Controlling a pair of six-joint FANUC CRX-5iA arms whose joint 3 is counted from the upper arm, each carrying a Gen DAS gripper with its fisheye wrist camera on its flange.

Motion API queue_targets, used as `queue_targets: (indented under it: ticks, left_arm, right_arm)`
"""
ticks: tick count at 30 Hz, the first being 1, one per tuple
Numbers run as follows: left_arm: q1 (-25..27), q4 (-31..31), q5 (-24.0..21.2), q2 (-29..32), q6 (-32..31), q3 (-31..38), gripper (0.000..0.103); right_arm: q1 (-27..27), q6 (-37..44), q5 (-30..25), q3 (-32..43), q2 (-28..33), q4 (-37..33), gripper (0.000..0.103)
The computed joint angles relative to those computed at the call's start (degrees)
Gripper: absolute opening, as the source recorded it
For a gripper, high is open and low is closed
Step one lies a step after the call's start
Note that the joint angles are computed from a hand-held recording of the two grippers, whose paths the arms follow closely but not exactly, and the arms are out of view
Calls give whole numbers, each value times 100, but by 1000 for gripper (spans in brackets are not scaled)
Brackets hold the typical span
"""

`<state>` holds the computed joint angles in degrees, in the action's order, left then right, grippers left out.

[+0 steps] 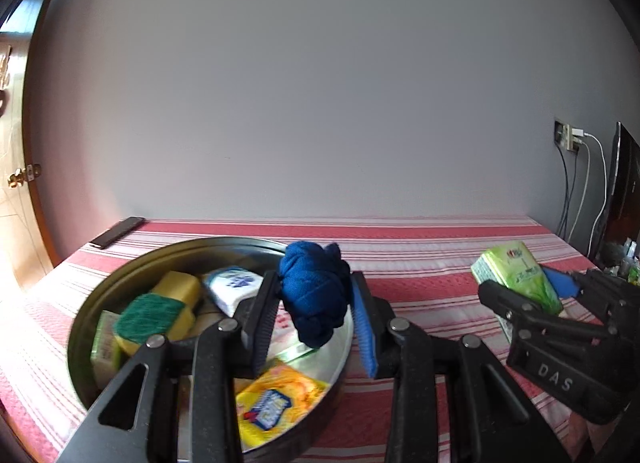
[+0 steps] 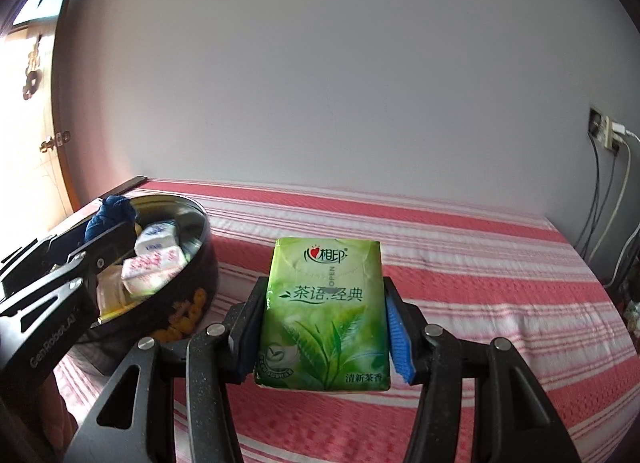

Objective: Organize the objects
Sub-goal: 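Lift the blue ball and green tissue pack and carry both over the basin, then lower both tools into the basin and open both grippers to release the items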

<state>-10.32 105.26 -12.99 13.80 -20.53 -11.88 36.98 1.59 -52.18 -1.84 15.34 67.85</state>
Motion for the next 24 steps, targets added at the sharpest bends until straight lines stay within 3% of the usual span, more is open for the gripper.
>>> queue_targets:
  ticks: [12, 24]
  left_arm:
    - [346, 48, 166, 7, 178, 129, 35]
    - [860, -1265, 172, 245, 1547, 406, 35]
  right_arm:
    - [95, 791, 159, 947, 582, -85, 55]
    - [124, 1369, 350, 1660, 1049, -329, 55]
